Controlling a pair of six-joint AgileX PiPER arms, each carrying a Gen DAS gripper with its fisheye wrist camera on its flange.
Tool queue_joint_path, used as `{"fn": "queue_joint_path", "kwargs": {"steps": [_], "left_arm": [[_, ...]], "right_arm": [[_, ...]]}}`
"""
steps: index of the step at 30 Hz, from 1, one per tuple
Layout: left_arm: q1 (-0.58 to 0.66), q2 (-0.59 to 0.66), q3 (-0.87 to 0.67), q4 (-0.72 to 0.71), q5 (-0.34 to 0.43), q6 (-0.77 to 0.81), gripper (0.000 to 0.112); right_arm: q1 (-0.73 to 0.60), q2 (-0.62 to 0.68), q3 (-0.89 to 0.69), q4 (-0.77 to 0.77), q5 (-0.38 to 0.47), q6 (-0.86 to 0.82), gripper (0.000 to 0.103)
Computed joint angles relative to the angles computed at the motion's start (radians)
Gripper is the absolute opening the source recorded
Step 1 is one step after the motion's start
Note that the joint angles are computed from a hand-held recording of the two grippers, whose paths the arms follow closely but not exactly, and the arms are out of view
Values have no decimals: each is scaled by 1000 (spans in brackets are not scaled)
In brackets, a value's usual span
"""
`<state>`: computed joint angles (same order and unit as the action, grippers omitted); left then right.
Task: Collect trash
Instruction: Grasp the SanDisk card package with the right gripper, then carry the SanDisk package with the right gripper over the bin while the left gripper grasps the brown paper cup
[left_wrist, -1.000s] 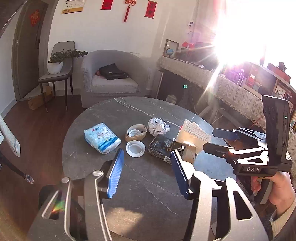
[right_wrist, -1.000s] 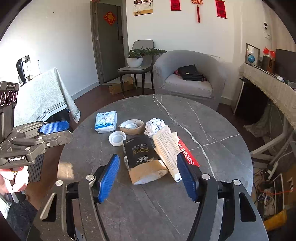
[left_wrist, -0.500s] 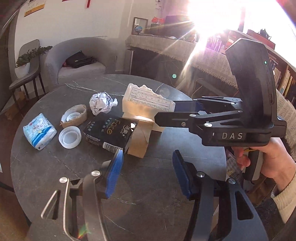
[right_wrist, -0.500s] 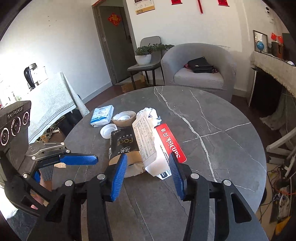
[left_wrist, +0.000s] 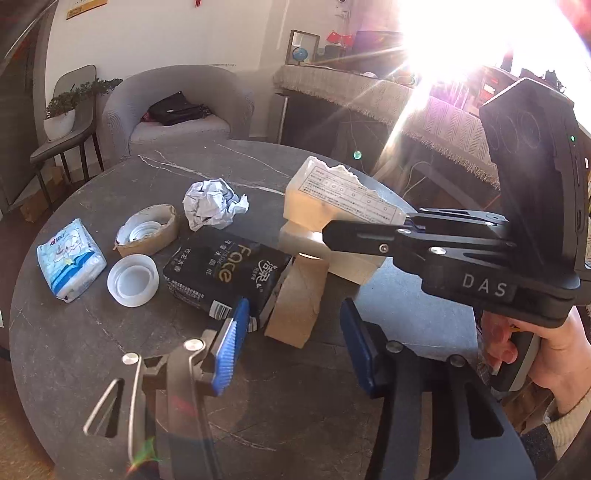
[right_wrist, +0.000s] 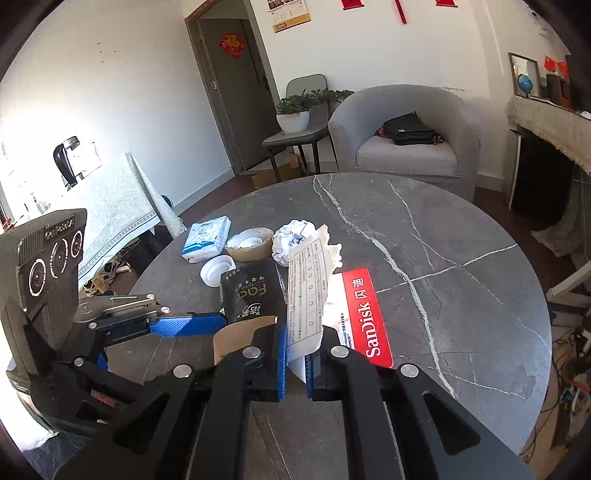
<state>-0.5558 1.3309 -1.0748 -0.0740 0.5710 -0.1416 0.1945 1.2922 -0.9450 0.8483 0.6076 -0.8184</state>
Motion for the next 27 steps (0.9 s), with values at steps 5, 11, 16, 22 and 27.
{"fn": "queue_joint_path", "kwargs": {"steps": [5,11,16,22,27], "left_arm": [[12,28,-27,-48,-7,44,48],[-23,72,-60,14,-4,-18,29],[-16,73,-55,3,-14,-17,24],[4,28,-36,-103,-18,76,24],[48,-41,-13,-196,-13,162,24]], "right_arm": [[-68,-39,12,33,53,-20,7],[-121,-73,27,22,87,-18,7],[-127,-91,26,-7,93,20,7],[-114,-119,-12,-40,103,83,7],[-19,-122,-65,-163,61,228,4]]}}
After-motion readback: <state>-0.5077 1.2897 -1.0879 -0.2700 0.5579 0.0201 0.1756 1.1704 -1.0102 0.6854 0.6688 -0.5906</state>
